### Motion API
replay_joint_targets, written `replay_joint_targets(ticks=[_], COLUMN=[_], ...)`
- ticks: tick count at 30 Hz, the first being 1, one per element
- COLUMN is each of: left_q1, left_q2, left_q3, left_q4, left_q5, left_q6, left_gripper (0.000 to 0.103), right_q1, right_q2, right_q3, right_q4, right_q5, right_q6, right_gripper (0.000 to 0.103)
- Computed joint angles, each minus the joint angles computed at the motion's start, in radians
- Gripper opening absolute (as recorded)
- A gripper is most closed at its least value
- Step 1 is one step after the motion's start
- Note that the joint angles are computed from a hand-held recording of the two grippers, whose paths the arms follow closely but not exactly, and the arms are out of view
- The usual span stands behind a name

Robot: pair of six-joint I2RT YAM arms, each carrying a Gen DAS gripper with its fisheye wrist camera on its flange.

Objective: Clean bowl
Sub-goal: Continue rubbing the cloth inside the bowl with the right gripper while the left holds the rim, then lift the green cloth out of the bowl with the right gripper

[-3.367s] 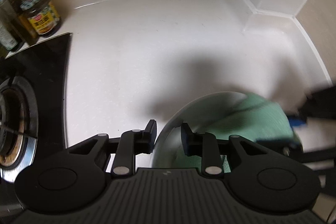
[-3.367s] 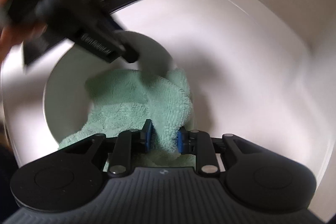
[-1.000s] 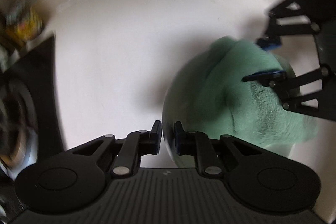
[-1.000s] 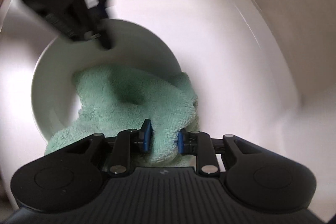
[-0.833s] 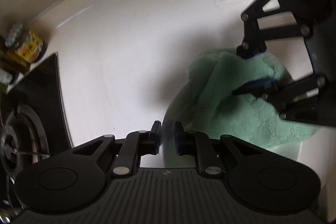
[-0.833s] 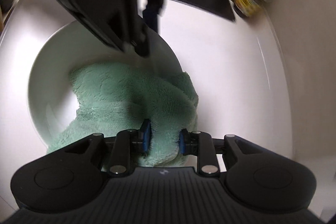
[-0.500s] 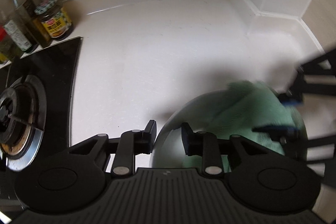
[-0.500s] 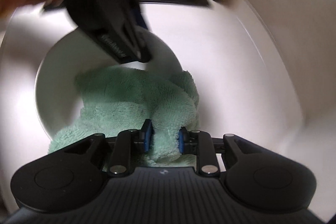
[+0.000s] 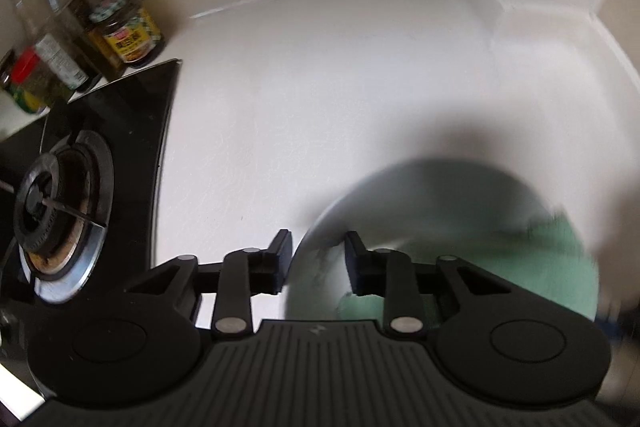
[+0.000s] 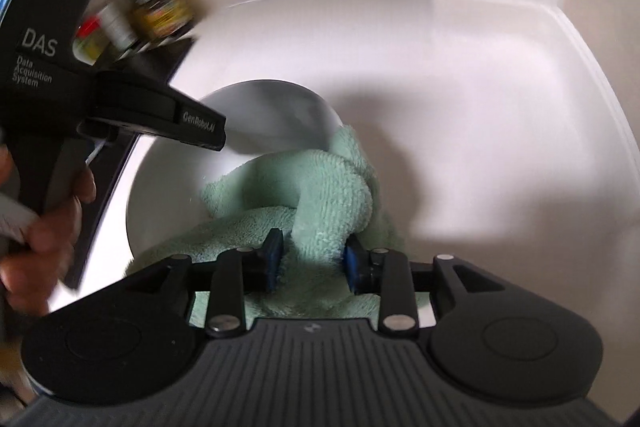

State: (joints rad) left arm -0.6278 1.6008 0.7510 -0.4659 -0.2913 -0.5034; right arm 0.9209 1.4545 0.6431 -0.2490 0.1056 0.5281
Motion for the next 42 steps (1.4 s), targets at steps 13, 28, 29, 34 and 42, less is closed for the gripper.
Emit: replay_joint_targets(ticks=[13,28,29,34,42], left_q1=[0.177,0.155,0.149,0.086,0.138], left_q2=[0.096,0.056,0.058,0.063,0.012], left_q3=[0.15,0.029,0.031,0.033,-0.041], left_q4=[-0.054,0.103,0.101,0.089,0.11], left_q5=[0.32,0.226,0.216,0.153,0.231], left_q6=[0.494,0.115,0.091,-0.008,0.087], left_gripper=[0.017,0.038,0.039,0.042,0.02], right_q1=[-0.274,-0.242,-0.212,-0.096,-0.047], right_q2=[0.248,-0.01,-0.069,-0.114,-0.488], right_q3=[0.373,0.038,-0.024,-0.173,-0.21], right_q4=[-0.259,-0.023,0.009,0.179,-0.022], right_q5=[-0.246,-0.185,-0.149,-0.071,0.031], right_q6=[-1.29,-0.569,-0.415,0.077,-0.028], right_gripper=[0.021,0.02,0.021,0.028,0.005])
